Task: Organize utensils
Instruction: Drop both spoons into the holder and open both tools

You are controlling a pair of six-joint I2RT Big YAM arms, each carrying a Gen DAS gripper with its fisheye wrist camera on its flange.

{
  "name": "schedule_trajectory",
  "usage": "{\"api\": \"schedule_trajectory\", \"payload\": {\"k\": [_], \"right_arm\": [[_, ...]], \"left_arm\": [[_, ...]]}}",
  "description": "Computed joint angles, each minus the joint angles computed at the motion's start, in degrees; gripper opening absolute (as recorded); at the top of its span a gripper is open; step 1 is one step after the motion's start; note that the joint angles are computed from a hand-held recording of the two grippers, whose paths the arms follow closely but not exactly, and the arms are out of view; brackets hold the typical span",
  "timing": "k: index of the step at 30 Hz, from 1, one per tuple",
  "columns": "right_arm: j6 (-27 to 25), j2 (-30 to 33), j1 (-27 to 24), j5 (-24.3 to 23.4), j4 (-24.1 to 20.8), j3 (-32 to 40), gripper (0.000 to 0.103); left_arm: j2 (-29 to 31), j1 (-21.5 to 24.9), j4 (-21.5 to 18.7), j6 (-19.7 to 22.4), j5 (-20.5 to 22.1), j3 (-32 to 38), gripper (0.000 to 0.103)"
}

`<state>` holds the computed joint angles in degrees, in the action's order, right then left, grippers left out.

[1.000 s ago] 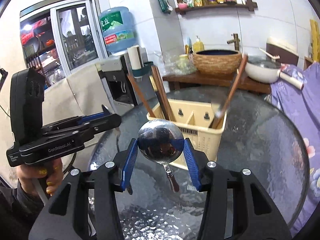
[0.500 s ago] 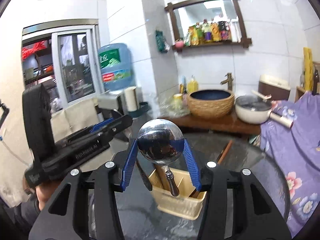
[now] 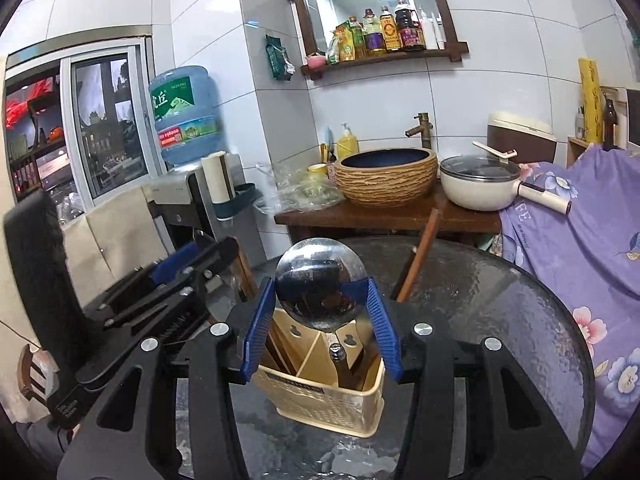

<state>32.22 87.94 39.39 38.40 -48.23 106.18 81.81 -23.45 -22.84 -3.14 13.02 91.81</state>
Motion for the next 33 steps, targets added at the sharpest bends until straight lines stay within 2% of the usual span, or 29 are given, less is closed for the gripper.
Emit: {"api": "schedule_trajectory", "payload": {"k": [3,13,20,21,25,29,30,31,33], "right_arm": [[0.6,-0.1,-0.1,1.5,0.4,-2.1,0.048],[3.9,-0.3,-0.8,1.0,0.7,-6.1,0.048],[1.3,-0.1,-0.2,2.7,2.6,-7.6,0.050],[1.2,-0.2,-0.1,2.9,2.7,-7.6,0.052],[0.5,-1.0,0.5,4.8,4.8,-9.0,0.069],[-0.1,-1.7,1.6,6.6,5.0,-9.3,0.072],[0.2,-1.7,2.3,8.1,4.2,-9.0,0.076],[0.5,-1.6,3.2,10.1,3.2,-8.7,0.086],[1.9,-1.5,5.4,15.2,1.0,-8.3,0.095]], "left_arm": [[-0.9,-0.3,1.2,1.3,-0.4,-1.3,0.036],[0.3,-0.2,1.0,1.3,1.4,-0.8,0.036],[-1.2,-0.3,3.5,2.2,2.8,-2.5,0.061],[-1.6,-0.3,3.9,2.0,2.5,-2.7,0.070],[-3.0,0.7,5.6,-1.2,1.8,-3.7,0.083],[-4.8,2.1,4.7,-3.6,2.6,-5.0,0.094],[-5.7,2.6,4.4,-3.5,3.2,-5.9,0.096],[-6.5,3.0,3.9,-2.9,3.6,-6.9,0.096],[-8.5,3.7,3.0,-0.4,3.9,-9.1,0.096]]}}
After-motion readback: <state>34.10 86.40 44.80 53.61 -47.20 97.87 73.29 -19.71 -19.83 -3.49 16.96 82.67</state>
